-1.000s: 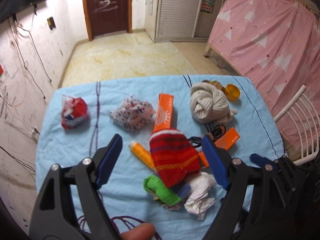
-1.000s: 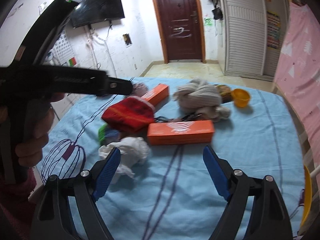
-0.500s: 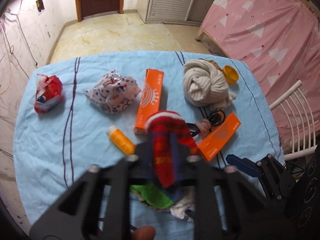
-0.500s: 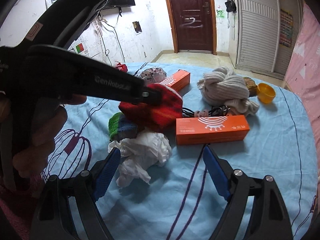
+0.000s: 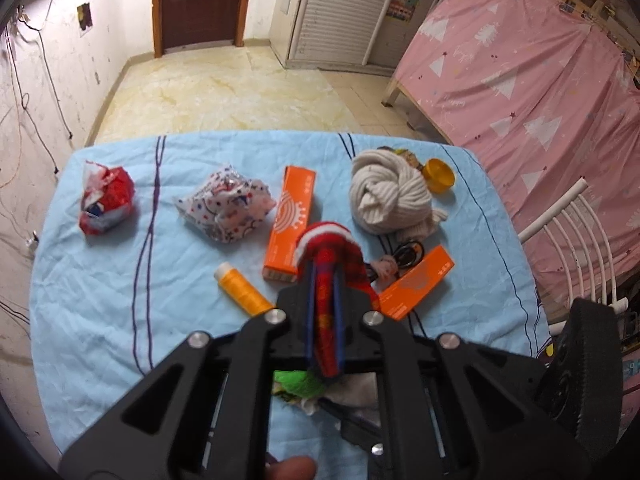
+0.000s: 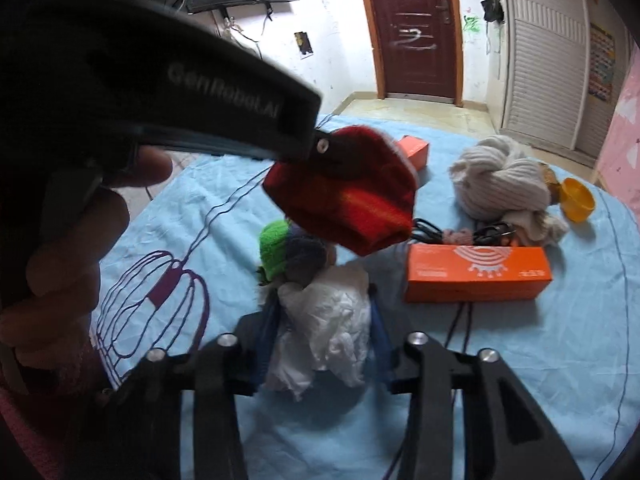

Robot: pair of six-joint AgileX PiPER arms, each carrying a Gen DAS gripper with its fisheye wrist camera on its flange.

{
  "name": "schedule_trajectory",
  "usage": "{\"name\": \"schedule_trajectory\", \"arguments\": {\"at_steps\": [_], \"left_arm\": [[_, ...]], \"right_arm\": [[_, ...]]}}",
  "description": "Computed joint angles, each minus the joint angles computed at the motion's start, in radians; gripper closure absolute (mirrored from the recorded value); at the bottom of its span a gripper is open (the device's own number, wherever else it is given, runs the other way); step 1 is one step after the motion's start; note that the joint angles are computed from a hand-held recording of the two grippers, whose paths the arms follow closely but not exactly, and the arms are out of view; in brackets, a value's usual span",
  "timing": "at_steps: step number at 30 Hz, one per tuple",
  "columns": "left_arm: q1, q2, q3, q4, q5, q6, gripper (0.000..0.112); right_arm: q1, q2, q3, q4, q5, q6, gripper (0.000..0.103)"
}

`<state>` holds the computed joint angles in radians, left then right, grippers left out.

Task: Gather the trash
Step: 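Grasp the red striped sock with left tool while right tool grasps white tissue, then carry the red sock and white tissue with both tools to the yellow bin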

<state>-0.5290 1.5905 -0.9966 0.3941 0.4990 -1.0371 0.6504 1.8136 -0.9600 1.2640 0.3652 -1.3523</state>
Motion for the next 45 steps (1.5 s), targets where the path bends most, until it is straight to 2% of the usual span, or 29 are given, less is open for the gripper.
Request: {"name": "schedule_trajectory", "arguments": {"at_steps": [6, 8, 15, 24, 26, 27, 36, 42, 45], "left_arm": [[-0.027, -0.003, -0.017, 0.039, 0.024, -0.041, 0.107], [-0.039, -0.005, -0.028, 0.055, 0.035, -0.059, 0.107], [-0.086, 0.006, -0.083, 0.114, 0.092, -0.107, 0.107], [-0.154, 0.089, -0.208, 0.137, 0.165, -0.118, 0.106], [-0.171, 0.113, -0.243, 0.136, 0.184, -0.111, 0.106], [-0.183, 0.129, -0.269, 0.136, 0.197, -0.107, 0.106], [-0.255, 0.255, -0.472, 0.129, 0.3, -0.059, 0.106], [-0.305, 0.39, -0.678, 0.11, 0.396, 0.012, 0.106], [-0.324, 0.491, -0.838, 0.079, 0.462, 0.069, 0.106]], "right_arm": [[-0.01, -0.046, 0.052, 0.08, -0.009, -0.078, 0.075], [-0.044, -0.072, 0.08, 0.128, 0.025, -0.129, 0.075], [-0.209, -0.179, 0.205, 0.243, 0.111, -0.284, 0.075], [-0.44, -0.231, 0.243, 0.236, 0.212, -0.343, 0.075], [-0.455, -0.248, 0.251, 0.245, 0.21, -0.345, 0.075], [-0.467, -0.214, 0.212, 0.239, 0.217, -0.338, 0.075], [-0.658, -0.217, 0.218, 0.26, 0.309, -0.405, 0.075], [-0.794, -0.191, 0.202, 0.25, 0.378, -0.432, 0.075], [-0.867, -0.166, 0.192, 0.252, 0.408, -0.457, 0.075]]}}
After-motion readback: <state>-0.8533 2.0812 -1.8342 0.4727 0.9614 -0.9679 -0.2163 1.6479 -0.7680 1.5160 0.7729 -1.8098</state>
